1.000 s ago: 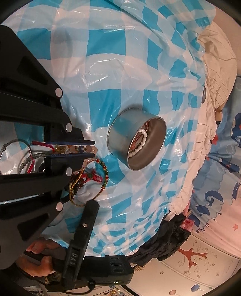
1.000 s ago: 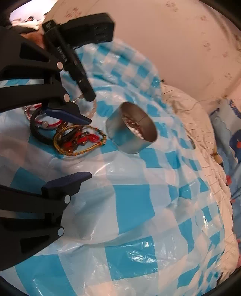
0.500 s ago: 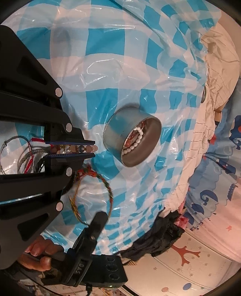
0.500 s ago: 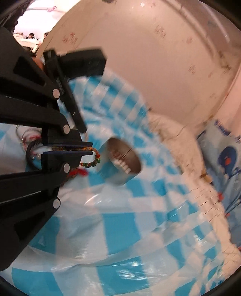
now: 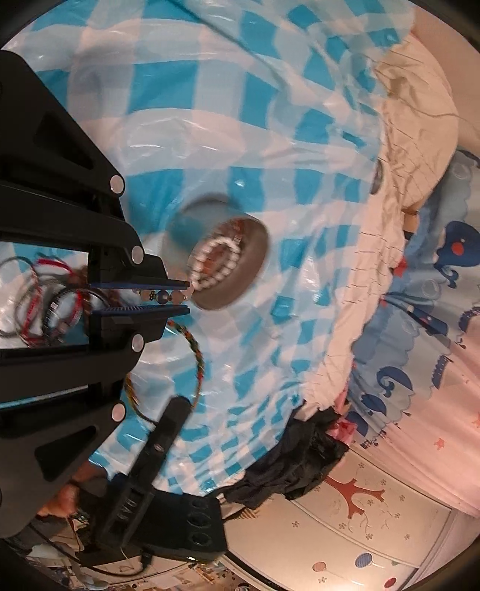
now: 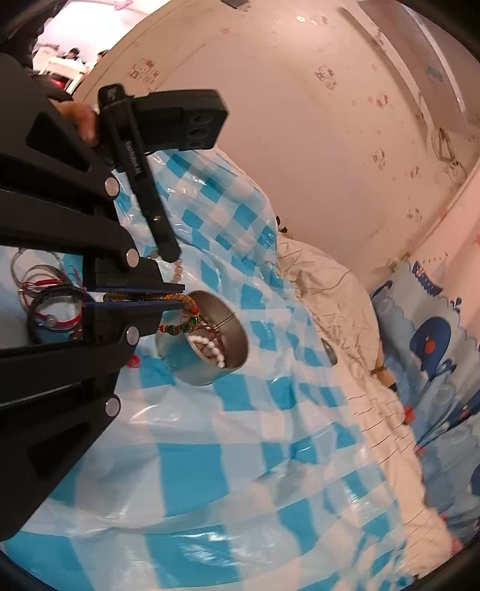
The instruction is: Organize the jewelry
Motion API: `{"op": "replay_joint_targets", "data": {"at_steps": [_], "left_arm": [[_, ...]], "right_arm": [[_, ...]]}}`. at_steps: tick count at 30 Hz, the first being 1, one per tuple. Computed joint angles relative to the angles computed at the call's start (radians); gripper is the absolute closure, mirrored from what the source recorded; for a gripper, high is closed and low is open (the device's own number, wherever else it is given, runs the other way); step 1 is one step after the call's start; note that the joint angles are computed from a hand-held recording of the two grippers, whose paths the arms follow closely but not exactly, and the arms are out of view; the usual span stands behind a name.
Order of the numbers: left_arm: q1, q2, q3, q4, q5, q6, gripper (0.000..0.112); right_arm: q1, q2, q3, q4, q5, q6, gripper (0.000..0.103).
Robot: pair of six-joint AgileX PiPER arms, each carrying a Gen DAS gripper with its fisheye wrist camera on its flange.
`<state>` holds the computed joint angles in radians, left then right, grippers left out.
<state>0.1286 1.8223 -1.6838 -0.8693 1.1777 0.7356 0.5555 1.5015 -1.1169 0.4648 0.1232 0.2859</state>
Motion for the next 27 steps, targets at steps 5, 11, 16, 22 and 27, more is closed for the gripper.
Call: {"op": "replay_joint_targets", "data": {"at_steps": [5,11,16,22,27], "left_arm": [[-0.03,0.057,-0.147,-0.025,-0.019,-0.057,0.105],[-0.057,0.178,-0.294,-0.02,-0.038,-0.134,0.105],[-0.118,0.257,-0.38,0.248,-0.052,-0.299,0.105],[-0.067,0.173,-0.284,0.225,-0.074,-0.228,0.092],[-0.026,0.097,-0.158,0.212,-0.058,-0.162,0.086]], "right_arm": [[-0.029,0.061,-0.092,0.006,0.015,-0.04,0.099],[-0.058,0.176,-0.236,-0.033,0.053,-0.037,0.099],[-0.06,0.358,-0.48,-0.39,0.31,0.3,0.092],[-0.048,0.303,-0.407,-0.578,0.311,0.483,0.072],[-0.006,0.189,-0.28,-0.719,0.332,0.627,0.072]]}}
